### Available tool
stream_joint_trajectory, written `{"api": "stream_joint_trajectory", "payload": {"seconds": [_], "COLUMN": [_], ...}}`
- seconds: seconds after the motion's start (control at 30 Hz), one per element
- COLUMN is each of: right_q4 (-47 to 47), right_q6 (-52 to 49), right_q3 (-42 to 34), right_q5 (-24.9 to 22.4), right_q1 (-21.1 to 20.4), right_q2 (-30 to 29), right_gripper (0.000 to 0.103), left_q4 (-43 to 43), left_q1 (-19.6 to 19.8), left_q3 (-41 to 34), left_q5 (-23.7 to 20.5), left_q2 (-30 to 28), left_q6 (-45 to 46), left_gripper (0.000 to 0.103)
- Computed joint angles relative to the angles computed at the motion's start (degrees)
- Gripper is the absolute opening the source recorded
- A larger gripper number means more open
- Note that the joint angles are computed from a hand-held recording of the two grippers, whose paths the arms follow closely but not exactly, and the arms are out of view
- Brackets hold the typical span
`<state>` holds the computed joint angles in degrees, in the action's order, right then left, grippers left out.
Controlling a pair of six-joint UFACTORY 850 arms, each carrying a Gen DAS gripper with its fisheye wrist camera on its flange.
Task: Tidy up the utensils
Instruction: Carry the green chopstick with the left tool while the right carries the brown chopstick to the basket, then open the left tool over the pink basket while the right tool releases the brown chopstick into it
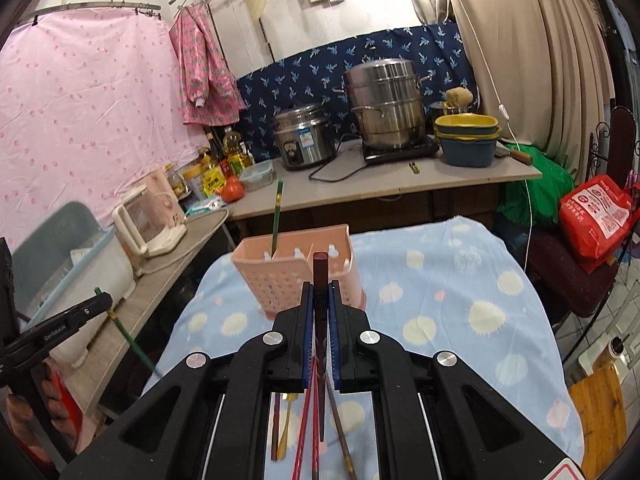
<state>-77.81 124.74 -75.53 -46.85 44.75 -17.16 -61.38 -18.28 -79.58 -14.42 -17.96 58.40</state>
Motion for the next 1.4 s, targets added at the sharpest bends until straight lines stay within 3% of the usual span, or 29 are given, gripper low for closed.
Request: {"api": "stream_joint_trajectory", "payload": {"seconds": [0.53, 0.9, 1.07, 1.27, 1.33, 1.4], "right_q4": [-13.1, -17.5, -13.1, -7.6, -6.6, -6.6], "right_q6": [11.7, 17.9, 13.8, 8.7, 7.7, 7.8], "right_q3": [-9.5, -16.7, -17.8, -17.7, -17.2, -16.4], "right_q5": [12.0, 15.1, 17.3, 19.1, 17.4, 16.3], "right_q1": [-11.2, -15.6, -16.1, -16.1, -15.5, -14.9], "right_q2": [-2.9, -10.1, -13.3, -15.3, -15.4, -15.0], "right_gripper": [0.007, 0.007, 0.007, 0.008, 0.018, 0.027], "left_q4": [-0.3, 17.9, 24.4, 30.3, 31.6, 33.0], "left_q1": [-1.7, -2.6, -2.9, -3.1, -3.1, -3.0], "left_q3": [-29.1, -48.3, -50.8, -48.0, -46.2, -44.7], "left_q5": [-1.6, -4.2, -5.3, -5.0, -4.5, -4.6], "left_q2": [-13.1, -27.2, -30.2, -30.7, -30.3, -29.9], "left_q6": [-4.7, -24.6, -30.6, -35.5, -36.8, -38.3], "left_gripper": [0.007, 0.007, 0.007, 0.007, 0.008, 0.019]}}
